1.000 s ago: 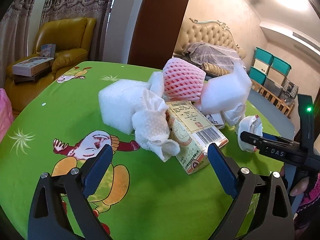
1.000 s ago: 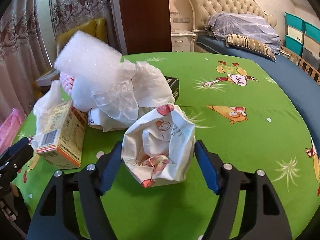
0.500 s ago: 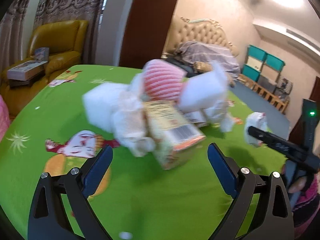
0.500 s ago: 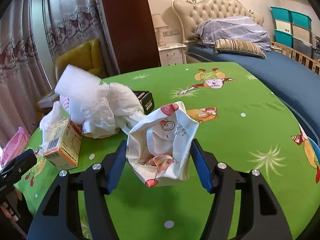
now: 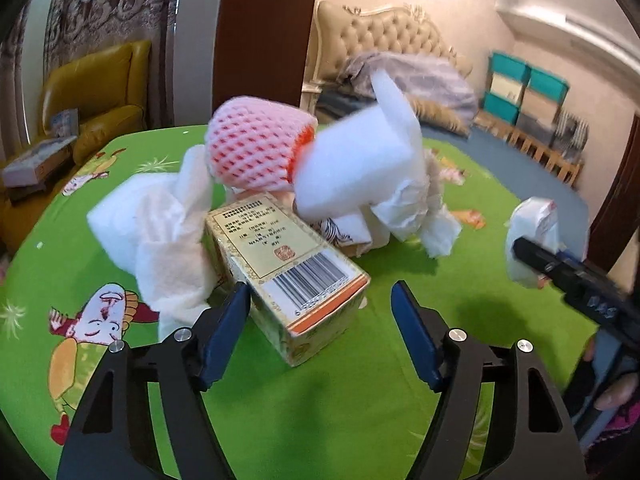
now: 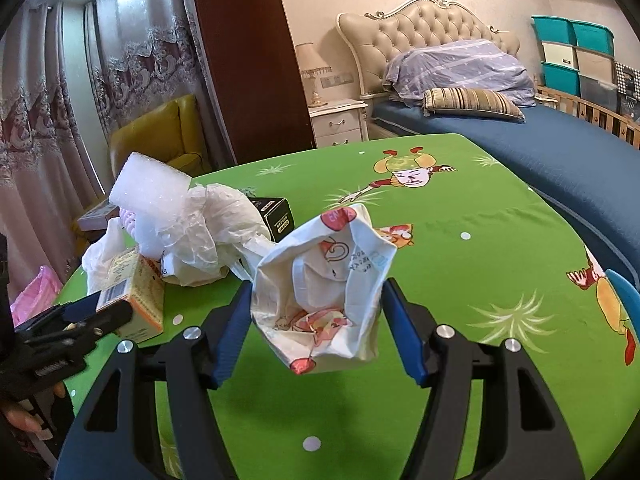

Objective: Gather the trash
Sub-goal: 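Grasp the printed barcode carton with the left gripper while the right holds the bag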

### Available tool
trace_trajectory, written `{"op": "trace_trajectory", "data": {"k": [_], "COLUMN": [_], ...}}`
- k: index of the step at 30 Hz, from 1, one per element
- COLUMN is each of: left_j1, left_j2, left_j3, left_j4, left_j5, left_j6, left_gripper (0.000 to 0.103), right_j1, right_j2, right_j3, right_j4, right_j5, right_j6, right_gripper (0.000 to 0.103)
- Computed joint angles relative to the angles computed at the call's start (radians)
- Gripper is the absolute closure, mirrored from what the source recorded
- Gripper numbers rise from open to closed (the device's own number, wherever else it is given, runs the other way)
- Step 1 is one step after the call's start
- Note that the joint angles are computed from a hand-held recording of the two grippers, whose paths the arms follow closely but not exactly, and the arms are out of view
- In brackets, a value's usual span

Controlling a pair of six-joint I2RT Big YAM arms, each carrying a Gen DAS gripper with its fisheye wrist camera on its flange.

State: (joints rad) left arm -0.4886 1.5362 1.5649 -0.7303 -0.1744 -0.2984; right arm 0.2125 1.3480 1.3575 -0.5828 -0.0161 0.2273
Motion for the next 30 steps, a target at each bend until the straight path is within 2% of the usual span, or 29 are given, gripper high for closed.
{"op": "trace_trajectory", "data": {"k": [4,8,10,11,15,20,22,23,26,30], "left_j1": [0.016,0.042,0.045,0.047,0.036,0.040,0.037,0.035,0.030,0.008], "left_j2": [0.051,0.052,0.041,0.029,0.027,0.076,0.086,0.083,0.045,-0.038], "left_j3": [0.061,0.072,0.064,0.054,0.057,0.113,0.122,0.119,0.075,-0.026], "left_j4": [-0.089,-0.124,-0.126,-0.112,-0.093,-0.132,-0.139,-0.137,-0.115,-0.075], "left_j5": [0.004,-0.042,-0.061,-0.047,-0.039,-0.061,-0.068,-0.076,-0.048,-0.010], "left_j6": [-0.043,-0.092,-0.108,-0.108,-0.074,-0.084,-0.084,-0.070,-0.045,0.025], "left_gripper": [0.034,0.033,0.034,0.034,0.031,0.031,0.048,0.048,0.048,0.048], "right_j1": [-0.005,-0.013,-0.012,-0.011,-0.011,-0.015,-0.016,-0.016,-0.015,-0.011], "right_j2": [-0.009,-0.013,-0.011,-0.012,-0.011,-0.013,-0.012,-0.012,-0.012,-0.014], "right_j3": [-0.011,-0.016,-0.015,-0.016,-0.017,-0.017,-0.015,-0.015,-0.015,-0.016], "right_j4": [0.012,0.018,0.019,0.021,0.021,0.019,0.018,0.018,0.017,0.016], "right_j5": [-0.015,-0.029,-0.028,-0.027,-0.027,-0.036,-0.039,-0.039,-0.039,-0.040], "right_j6": [0.001,0.013,0.014,0.012,0.015,0.029,0.032,0.032,0.033,0.031], "right_gripper": [0.040,0.040,0.039,0.039,0.039,0.038,0.038,0.038,0.038,0.038]}}
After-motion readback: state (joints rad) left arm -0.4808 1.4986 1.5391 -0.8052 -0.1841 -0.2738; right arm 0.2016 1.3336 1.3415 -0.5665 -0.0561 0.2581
